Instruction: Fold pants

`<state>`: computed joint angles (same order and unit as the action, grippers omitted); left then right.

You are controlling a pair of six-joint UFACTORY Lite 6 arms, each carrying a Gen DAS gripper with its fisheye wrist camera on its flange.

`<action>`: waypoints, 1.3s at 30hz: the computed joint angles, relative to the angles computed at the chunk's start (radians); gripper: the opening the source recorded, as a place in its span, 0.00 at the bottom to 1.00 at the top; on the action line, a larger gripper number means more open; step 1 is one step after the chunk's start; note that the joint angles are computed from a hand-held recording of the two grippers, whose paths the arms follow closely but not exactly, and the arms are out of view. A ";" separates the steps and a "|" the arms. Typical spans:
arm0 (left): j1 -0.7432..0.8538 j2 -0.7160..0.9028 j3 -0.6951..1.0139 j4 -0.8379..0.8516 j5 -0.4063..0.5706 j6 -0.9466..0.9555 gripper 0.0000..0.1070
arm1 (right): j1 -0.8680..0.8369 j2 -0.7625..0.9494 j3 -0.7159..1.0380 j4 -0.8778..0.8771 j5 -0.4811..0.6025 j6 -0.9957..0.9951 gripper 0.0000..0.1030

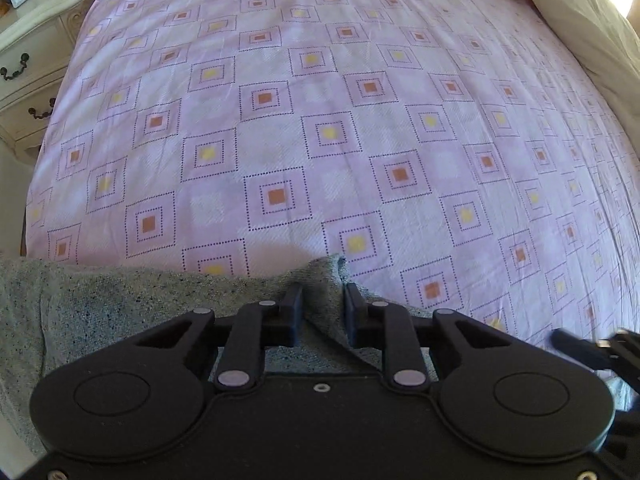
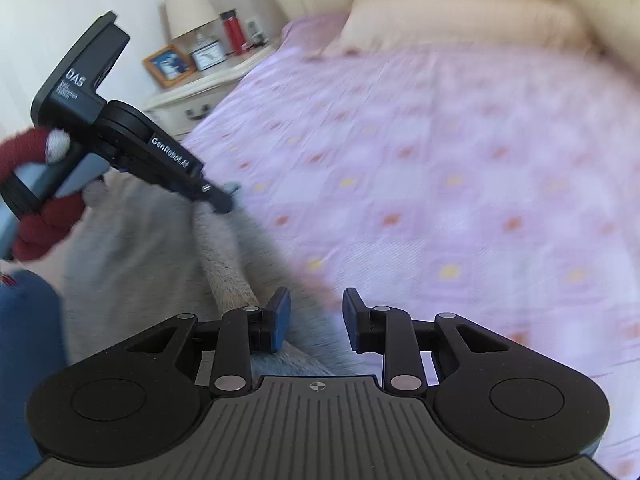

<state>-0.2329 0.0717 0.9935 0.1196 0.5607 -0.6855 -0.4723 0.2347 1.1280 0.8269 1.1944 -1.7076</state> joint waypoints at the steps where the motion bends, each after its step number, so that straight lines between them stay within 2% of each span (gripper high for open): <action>1: 0.003 0.012 0.013 -0.005 -0.003 0.006 0.29 | 0.016 0.007 0.004 -0.026 0.003 0.023 0.28; 2: 0.009 0.009 0.007 -0.010 -0.006 0.014 0.30 | 0.021 -0.028 -0.033 -0.037 -0.016 0.005 0.28; 4: 0.017 0.006 0.001 -0.026 -0.013 0.028 0.30 | 0.024 -0.101 -0.106 -0.019 -0.064 -0.091 0.04; 6: 0.037 0.003 0.004 -0.066 -0.015 0.059 0.29 | 0.025 -0.163 -0.165 0.033 -0.131 -0.181 0.05; 8: 0.063 0.022 0.038 -0.083 -0.018 0.073 0.29 | 0.050 -0.155 -0.186 0.055 -0.203 -0.148 0.06; 10: 0.097 0.039 0.074 -0.096 -0.035 0.067 0.28 | 0.052 -0.192 -0.227 0.082 -0.228 -0.159 0.08; 11: 0.126 0.042 0.091 -0.156 -0.033 0.117 0.28 | 0.039 -0.218 -0.246 0.108 -0.230 -0.173 0.15; 14: 0.186 -0.038 0.053 -0.279 -0.050 0.213 0.28 | -0.054 -0.307 -0.306 0.252 -0.168 -0.228 0.16; 18: 0.181 -0.227 -0.092 -0.121 -0.040 0.087 0.28 | -0.113 -0.391 -0.343 0.260 0.082 -0.235 0.16; 20: 0.209 -0.322 -0.190 -0.165 -0.040 0.097 0.29 | -0.048 -0.441 -0.380 0.219 0.094 -0.213 0.16; 22: 0.252 -0.377 -0.278 -0.282 -0.041 0.178 0.30 | 0.065 -0.468 -0.430 0.211 0.009 -0.197 0.16; 24: 0.285 -0.395 -0.345 -0.369 -0.035 0.258 0.30 | 0.212 -0.434 -0.451 0.233 -0.157 -0.169 0.16; 27: 0.290 -0.409 -0.431 -0.378 -0.041 0.257 0.30 | 0.363 -0.298 -0.411 0.339 -0.425 -0.119 0.15; 29: 0.297 -0.472 -0.482 -0.389 -0.056 0.284 0.33 | 0.395 -0.246 -0.382 0.454 -0.525 -0.121 0.15; 30: 0.300 -0.485 -0.489 -0.384 -0.046 0.291 0.33 | 0.392 -0.243 -0.369 0.456 -0.546 -0.084 0.16; 31: 0.303 -0.501 -0.497 -0.379 -0.040 0.295 0.33 | 0.378 -0.249 -0.355 0.432 -0.525 -0.033 0.16; 34: 0.294 -0.534 -0.497 -0.337 -0.007 0.274 0.31 | 0.255 -0.370 -0.411 0.377 -0.371 -0.024 0.16; 37: 0.197 -0.596 -0.494 -0.174 0.010 0.105 0.30 | 0.099 -0.532 -0.501 0.303 -0.279 -0.079 0.16; 39: 0.115 -0.622 -0.493 -0.088 -0.005 0.006 0.31 | -0.044 -0.580 -0.516 0.235 -0.215 -0.109 0.16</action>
